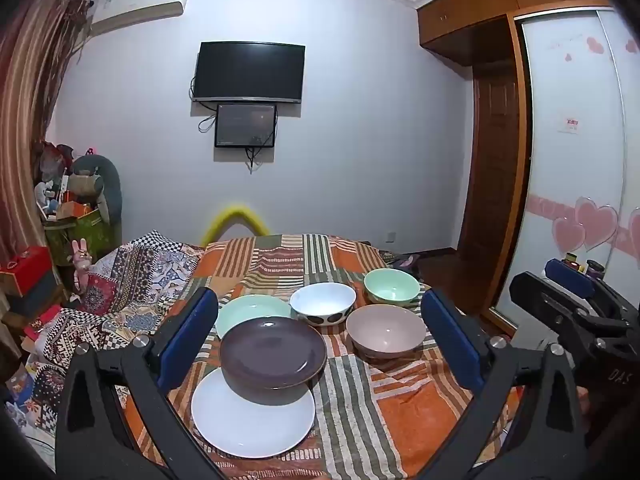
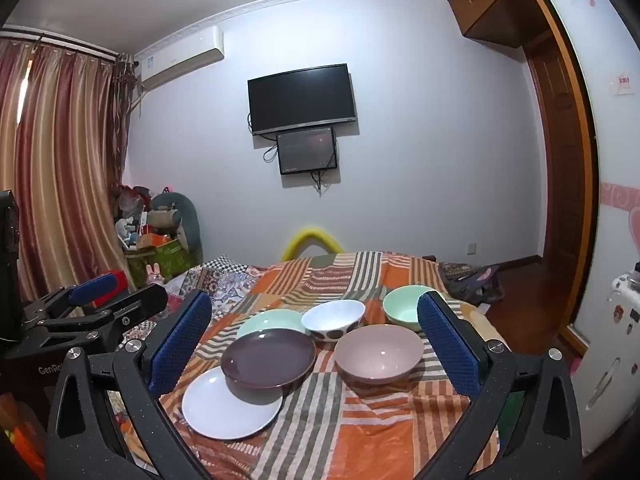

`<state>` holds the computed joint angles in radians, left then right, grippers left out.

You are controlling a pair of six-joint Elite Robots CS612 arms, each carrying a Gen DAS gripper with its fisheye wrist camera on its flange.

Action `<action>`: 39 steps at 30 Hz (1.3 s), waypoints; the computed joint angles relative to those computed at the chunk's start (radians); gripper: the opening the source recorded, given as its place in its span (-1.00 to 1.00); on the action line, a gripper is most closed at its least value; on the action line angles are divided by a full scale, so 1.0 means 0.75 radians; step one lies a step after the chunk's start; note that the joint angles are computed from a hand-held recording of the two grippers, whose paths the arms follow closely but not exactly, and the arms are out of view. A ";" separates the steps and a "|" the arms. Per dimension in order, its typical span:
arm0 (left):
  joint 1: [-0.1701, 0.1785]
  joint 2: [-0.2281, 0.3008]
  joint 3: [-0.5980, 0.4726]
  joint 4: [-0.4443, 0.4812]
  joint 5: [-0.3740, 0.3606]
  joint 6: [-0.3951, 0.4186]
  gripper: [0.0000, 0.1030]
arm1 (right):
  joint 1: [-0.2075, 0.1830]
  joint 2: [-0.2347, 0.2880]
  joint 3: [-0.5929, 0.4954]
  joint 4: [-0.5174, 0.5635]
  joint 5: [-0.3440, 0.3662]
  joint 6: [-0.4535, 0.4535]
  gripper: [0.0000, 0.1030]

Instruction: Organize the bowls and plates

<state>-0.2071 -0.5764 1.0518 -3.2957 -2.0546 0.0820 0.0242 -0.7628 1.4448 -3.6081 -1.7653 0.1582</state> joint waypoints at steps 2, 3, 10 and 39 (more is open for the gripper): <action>0.001 0.005 -0.010 0.001 -0.004 0.001 1.00 | 0.000 -0.002 0.003 -0.003 0.002 0.009 0.99; 0.001 0.007 -0.016 0.004 -0.007 0.003 1.00 | 0.000 -0.003 0.004 -0.005 0.005 0.013 0.99; 0.000 0.003 0.015 -0.072 -0.009 0.002 1.00 | -0.003 0.001 -0.004 0.008 0.015 0.029 0.99; 0.005 -0.001 0.010 -0.059 -0.036 0.004 1.00 | -0.002 0.002 0.000 -0.005 0.008 0.025 0.99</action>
